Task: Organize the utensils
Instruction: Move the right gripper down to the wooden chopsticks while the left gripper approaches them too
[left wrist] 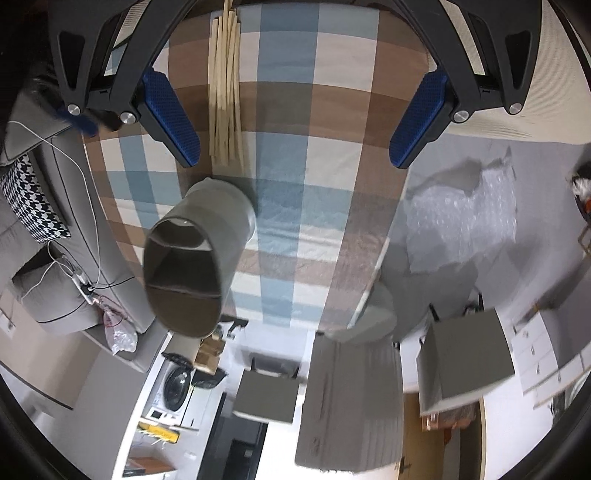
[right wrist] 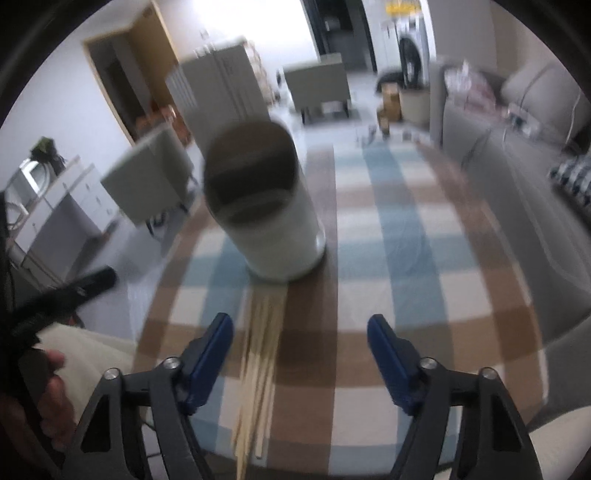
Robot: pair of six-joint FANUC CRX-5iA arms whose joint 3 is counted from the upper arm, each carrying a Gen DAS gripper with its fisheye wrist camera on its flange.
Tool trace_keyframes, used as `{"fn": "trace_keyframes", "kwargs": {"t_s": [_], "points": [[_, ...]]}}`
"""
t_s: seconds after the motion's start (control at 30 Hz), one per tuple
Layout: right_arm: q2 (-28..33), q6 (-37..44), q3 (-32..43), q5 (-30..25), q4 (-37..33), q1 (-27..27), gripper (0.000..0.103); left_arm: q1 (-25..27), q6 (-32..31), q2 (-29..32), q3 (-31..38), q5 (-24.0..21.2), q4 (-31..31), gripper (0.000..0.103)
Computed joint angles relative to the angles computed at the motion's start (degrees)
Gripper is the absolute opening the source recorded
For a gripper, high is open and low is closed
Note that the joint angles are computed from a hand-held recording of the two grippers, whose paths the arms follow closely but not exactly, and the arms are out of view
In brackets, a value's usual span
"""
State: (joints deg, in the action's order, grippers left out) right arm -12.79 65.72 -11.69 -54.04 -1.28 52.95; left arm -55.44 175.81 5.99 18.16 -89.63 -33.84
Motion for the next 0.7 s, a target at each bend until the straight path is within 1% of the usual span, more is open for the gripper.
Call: {"fn": "trace_keyframes", "kwargs": {"t_s": [0.1,0.13,0.23,0.27,0.4,0.5,0.53,0.57,0.7], "points": [[5.5,4.4,4.7,-5.5,-7.7,-3.6,0.057,1.3,-0.3,-0.2,-0.7,0.2,1.5,0.100],[7.3,6.0,6.1,-7.0,-10.2,-4.7,0.051,2.0,-0.2,-0.5,-1.2,0.6,2.3,0.100],[11.3,8.2,8.7,-10.1,-13.4,-6.0,0.049,4.1,1.0,-2.1,-3.8,2.8,5.2,0.100],[12.4,9.1,9.5,-10.7,-14.6,-6.3,0.046,4.8,1.6,-2.7,-4.7,3.6,6.2,0.100],[15.6,11.2,12.3,-11.8,-17.4,-6.9,0.045,7.6,3.3,-4.7,-8.0,6.8,10.1,0.100],[17.6,11.6,13.9,-12.0,-16.4,-5.8,0.045,8.6,3.2,-5.2,-8.9,7.7,11.7,0.100],[18.4,11.7,14.6,-12.3,-16.6,-5.6,0.042,9.0,2.9,-5.4,-9.4,8.1,12.2,0.100],[19.2,11.8,15.3,-12.7,-16.8,-5.6,0.037,9.3,2.7,-5.6,-9.7,8.4,12.6,0.100],[21.5,11.1,17.2,-14.1,-16.8,-5.5,0.028,10.3,2.3,-6.2,-10.7,9.0,13.6,0.100]]}}
